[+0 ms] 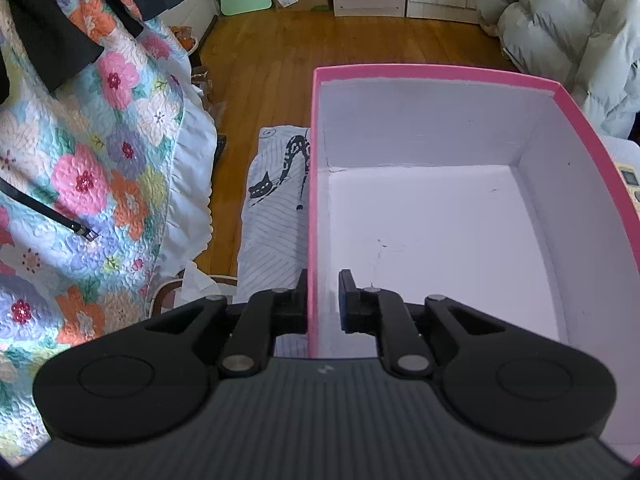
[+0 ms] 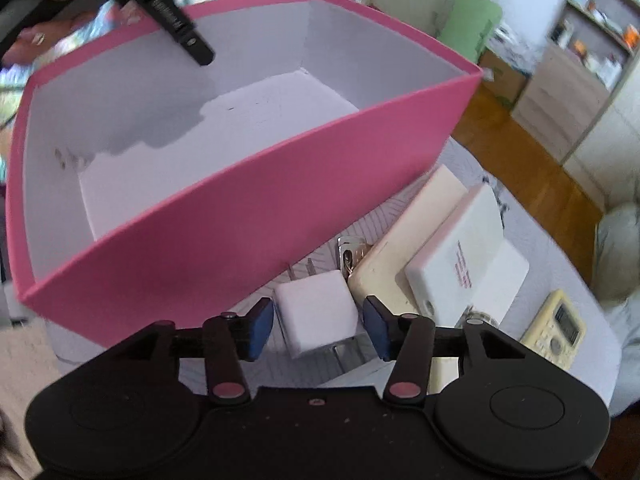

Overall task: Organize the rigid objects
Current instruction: 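Grasp the small white cube charger with the right gripper and lift it, then lower the white cube charger into the pink box and open the right gripper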

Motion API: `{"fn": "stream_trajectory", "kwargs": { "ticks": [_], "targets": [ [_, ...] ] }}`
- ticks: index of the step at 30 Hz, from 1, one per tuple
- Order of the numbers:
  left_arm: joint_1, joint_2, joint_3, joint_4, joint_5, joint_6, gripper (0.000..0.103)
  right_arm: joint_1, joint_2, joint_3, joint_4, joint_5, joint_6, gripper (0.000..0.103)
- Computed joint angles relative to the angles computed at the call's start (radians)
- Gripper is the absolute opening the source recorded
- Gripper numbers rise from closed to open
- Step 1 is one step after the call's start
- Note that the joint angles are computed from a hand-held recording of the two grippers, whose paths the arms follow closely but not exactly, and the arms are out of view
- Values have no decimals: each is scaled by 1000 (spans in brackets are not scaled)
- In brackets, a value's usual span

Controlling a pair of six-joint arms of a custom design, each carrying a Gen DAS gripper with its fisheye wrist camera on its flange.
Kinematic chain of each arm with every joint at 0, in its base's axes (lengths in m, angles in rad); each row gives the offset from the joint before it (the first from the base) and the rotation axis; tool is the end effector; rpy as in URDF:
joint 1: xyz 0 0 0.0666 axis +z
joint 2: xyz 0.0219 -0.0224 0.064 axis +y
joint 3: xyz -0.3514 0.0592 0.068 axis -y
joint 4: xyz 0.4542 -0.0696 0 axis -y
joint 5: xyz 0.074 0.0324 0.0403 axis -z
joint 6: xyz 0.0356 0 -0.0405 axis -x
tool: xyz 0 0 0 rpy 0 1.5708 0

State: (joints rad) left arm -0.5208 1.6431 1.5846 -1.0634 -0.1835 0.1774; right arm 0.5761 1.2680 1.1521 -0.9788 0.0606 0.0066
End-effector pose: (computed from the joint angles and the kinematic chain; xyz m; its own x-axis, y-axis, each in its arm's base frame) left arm 0.5371 -0.3010 0.3513 -0.8434 0.2838 -0.4562 0.2760 0.9574 0.0852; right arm 0.4066 0.2611 0.3363 -0.7419 -0.4898 -0.4579 -0.5254 0.8490 -0.0569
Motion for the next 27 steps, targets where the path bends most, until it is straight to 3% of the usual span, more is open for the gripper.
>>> {"fn": "stream_trajectory", "kwargs": {
  "ticks": [10, 12, 14, 17, 18, 23, 27],
  "targets": [
    [-48, -2, -24, 22, -135, -20, 14, 27, 1, 23, -67, 17, -268, 55],
    [-60, -4, -26, 22, -167, -34, 17, 25, 7, 23, -68, 14, -265, 55],
    [-58, -9, -29, 22, -150, -35, 23, 14, 8, 6, -35, 7, -248, 53],
    [-57, -2, -21, 8, -141, -52, 23, -1, -11, -42, 42, -11, -246, 53],
    [-58, -3, -23, 12, -141, -55, 22, -2, -18, -50, 54, -8, -251, 48],
    [-53, -9, -33, 26, -140, -45, 16, 22, -80, -87, 111, 34, -256, 48],
    [-52, -14, -41, 35, -139, -52, 16, 44, -118, -79, 94, 126, -269, 48]
  ]
}}
